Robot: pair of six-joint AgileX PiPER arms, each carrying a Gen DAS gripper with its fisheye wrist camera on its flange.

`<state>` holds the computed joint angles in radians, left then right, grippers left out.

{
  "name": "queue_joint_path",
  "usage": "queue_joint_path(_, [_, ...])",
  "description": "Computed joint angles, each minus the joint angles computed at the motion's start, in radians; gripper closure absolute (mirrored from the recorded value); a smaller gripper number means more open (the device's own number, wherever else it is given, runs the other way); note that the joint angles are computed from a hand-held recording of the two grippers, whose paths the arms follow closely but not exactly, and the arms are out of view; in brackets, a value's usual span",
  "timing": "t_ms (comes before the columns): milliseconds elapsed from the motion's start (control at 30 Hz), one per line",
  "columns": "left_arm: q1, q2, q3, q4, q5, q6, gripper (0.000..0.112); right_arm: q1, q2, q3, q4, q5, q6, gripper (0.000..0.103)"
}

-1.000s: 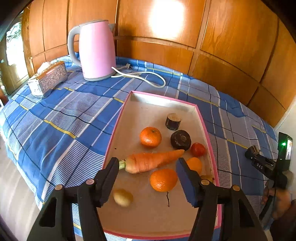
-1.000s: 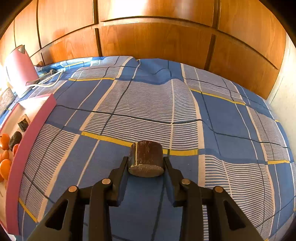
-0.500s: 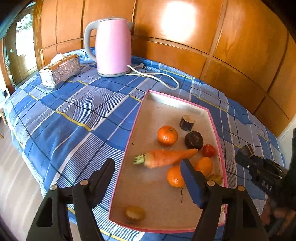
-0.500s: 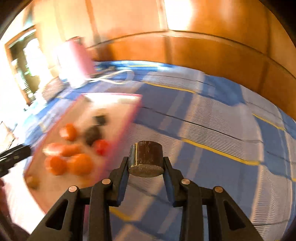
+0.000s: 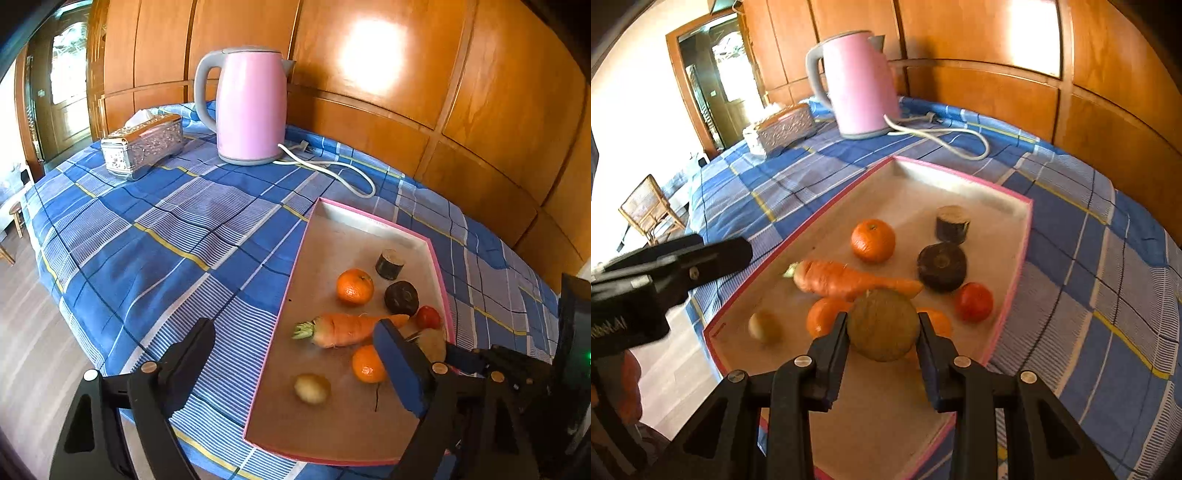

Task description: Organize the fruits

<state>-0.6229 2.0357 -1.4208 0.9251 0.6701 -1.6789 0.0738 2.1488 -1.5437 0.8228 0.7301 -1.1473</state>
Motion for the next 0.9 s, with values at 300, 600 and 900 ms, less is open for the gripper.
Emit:
queue_joint_path(300, [-0.016,-0.004,-0.004,0.017,0.031,-0.012,0.015,-0.011,-0.054,0.087,0.063,-0.034,-0.061,0.06])
queue_joint_path(600, [-0.041,-0.005,-0.017,0.032,0.067,-0.013,0.01,-0.04,-0.143,0.202,0.19,-0.116,-0.142,0.06])
queue_joint_path(900, [-0.076,-0.003,-0.038,0.05,0.118,-0.015,0.01,-0.055,-0.194,0.265,0.263,-0.219,-0.161,0.06])
